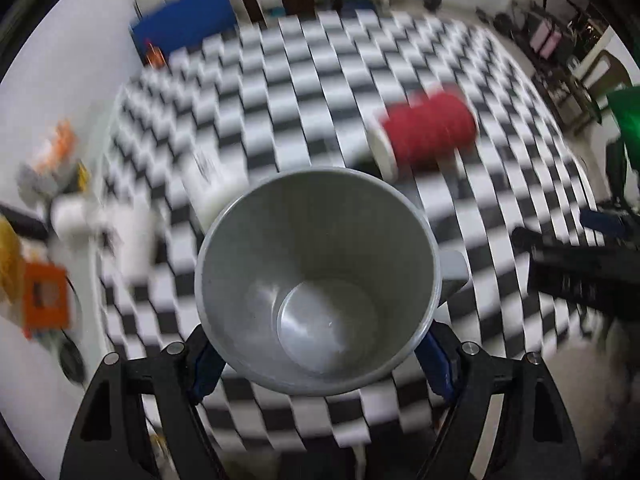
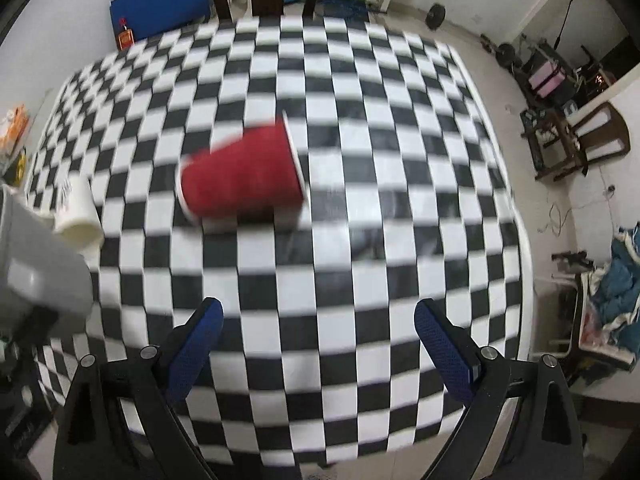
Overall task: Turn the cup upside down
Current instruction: 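Lift the grey mug off the table with the left tool, then bring the mug to the right tool, which grasps it while the left tool releases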
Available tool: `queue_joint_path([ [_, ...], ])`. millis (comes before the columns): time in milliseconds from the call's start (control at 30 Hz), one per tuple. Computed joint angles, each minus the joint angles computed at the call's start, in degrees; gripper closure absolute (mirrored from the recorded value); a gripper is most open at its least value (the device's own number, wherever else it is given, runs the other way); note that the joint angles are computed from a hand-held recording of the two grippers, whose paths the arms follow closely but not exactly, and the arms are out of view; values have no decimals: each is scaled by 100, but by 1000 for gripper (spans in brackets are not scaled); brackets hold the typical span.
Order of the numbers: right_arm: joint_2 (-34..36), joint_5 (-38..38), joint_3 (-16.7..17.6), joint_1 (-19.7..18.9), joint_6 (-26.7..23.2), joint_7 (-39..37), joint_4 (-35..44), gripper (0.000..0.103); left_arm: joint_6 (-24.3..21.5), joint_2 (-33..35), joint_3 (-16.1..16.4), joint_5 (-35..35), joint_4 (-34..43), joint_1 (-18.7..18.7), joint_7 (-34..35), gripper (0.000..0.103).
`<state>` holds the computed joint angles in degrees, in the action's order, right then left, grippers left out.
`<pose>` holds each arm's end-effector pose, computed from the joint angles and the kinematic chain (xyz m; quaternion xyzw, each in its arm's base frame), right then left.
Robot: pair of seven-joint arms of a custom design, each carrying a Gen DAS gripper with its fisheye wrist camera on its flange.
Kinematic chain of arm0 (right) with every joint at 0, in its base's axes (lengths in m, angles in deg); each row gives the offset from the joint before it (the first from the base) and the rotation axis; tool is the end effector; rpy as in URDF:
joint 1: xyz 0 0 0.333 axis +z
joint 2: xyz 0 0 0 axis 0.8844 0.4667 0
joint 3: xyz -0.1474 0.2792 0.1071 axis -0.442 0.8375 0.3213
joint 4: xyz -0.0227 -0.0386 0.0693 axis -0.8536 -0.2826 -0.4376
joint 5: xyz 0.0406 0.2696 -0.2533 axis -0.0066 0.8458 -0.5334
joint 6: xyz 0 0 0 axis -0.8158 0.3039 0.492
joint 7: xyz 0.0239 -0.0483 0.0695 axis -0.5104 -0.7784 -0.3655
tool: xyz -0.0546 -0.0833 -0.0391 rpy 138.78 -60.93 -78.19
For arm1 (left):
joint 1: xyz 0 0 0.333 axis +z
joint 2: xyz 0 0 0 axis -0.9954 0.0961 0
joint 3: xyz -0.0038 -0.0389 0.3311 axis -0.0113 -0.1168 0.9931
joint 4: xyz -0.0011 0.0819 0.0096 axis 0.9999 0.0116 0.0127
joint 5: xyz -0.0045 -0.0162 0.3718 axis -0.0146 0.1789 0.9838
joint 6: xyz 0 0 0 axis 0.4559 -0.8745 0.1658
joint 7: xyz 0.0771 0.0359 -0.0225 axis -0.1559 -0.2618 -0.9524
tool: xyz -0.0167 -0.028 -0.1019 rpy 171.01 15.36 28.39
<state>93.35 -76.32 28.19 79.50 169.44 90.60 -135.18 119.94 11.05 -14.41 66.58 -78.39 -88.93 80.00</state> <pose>0.6453 0.1944 0.5348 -0.7496 0.6544 -0.0985 0.0125 0.5702 -0.1206 0.5882 -0.7046 0.7047 -0.0568 0.0610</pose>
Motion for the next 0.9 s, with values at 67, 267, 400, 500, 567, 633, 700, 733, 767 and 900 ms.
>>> queue_joint_path([
  [67, -291, 56, 1, -42, 78, 36, -570, 6, -238, -50, -36, -310, -201, -11, 59, 24],
  [267, -833, 88, -18, -237, 203, 169, -1677, 5, -860, 402, -87, -973, 21, -51, 84, 24],
  [400, -873, 105, -35, -346, 172, 302, -1847, 5, -1019, 870, -89, -1245, 382, -27, -118, 23],
  [500, -895, 108, -47, -408, 170, 397, -1911, 5, -1098, 1160, -97, -1295, 710, -21, -223, 23],
  [567, -719, 90, -40, -405, 120, 484, -1693, 5, -1209, 1441, -100, -1294, 1025, -24, -298, 23],
  [633, -666, 80, -50, -418, 105, 514, -1595, 5, -1344, 1692, -98, -1214, 1310, -46, -388, 23],
  [700, -654, 74, -53, -420, 101, 554, -1531, 5, -1379, 1814, -104, -1207, 1438, -40, -433, 23],
  [733, -643, 69, -53, -418, 88, 569, -1489, 5, -1386, 1868, -112, -1211, 1500, -42, -459, 23],
  [767, -618, 57, -58, -422, 82, 567, -1433, 5, -1340, 1846, -119, -1207, 1443, -37, -444, 23],
  [900, -567, 27, -64, -415, 47, 591, -1264, 5, -1327, 1884, -125, -1111, 1475, -87, -507, 23],
])
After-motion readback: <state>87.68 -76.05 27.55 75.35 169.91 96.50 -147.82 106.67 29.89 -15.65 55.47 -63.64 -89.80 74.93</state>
